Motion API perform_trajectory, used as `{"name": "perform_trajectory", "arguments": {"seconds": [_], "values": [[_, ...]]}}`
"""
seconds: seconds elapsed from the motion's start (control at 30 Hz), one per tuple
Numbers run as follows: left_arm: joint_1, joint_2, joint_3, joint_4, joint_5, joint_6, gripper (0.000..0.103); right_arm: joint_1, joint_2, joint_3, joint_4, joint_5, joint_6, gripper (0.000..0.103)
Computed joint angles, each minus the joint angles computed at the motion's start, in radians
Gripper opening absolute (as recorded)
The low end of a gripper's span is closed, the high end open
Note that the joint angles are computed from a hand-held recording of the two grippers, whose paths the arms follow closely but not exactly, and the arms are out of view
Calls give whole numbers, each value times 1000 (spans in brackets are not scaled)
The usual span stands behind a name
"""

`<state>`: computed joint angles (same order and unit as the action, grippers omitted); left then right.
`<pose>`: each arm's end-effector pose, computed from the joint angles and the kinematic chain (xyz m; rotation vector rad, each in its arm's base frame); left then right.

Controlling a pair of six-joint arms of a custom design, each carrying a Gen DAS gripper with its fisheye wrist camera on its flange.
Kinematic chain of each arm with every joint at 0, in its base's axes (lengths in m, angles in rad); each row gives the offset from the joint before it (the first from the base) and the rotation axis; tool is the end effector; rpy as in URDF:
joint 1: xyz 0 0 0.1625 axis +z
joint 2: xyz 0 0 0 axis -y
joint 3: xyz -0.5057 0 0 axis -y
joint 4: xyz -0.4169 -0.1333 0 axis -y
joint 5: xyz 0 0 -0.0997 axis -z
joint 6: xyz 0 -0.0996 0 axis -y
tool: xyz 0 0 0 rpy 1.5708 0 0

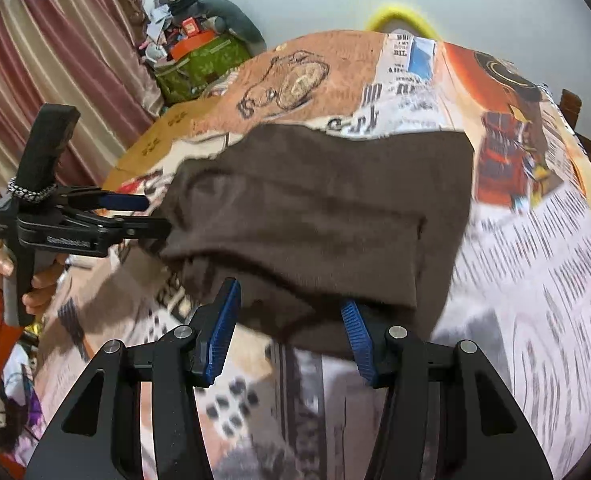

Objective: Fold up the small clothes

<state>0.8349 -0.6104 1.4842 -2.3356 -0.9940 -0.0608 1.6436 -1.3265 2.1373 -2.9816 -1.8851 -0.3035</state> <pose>-0.3792 -0.6982 0.0389 0.8883 2.4057 -0.1661 0.1419 -0.5364 0.3291 0.3699 -2.6406 0.7698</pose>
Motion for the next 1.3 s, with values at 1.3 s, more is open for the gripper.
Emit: {"name": "perform_trajectory", "arguments": {"seconds": [1.3], "values": [[-10, 142, -192, -87, 119, 7, 78, -39, 18, 33, -169, -80, -54, 58]]}}
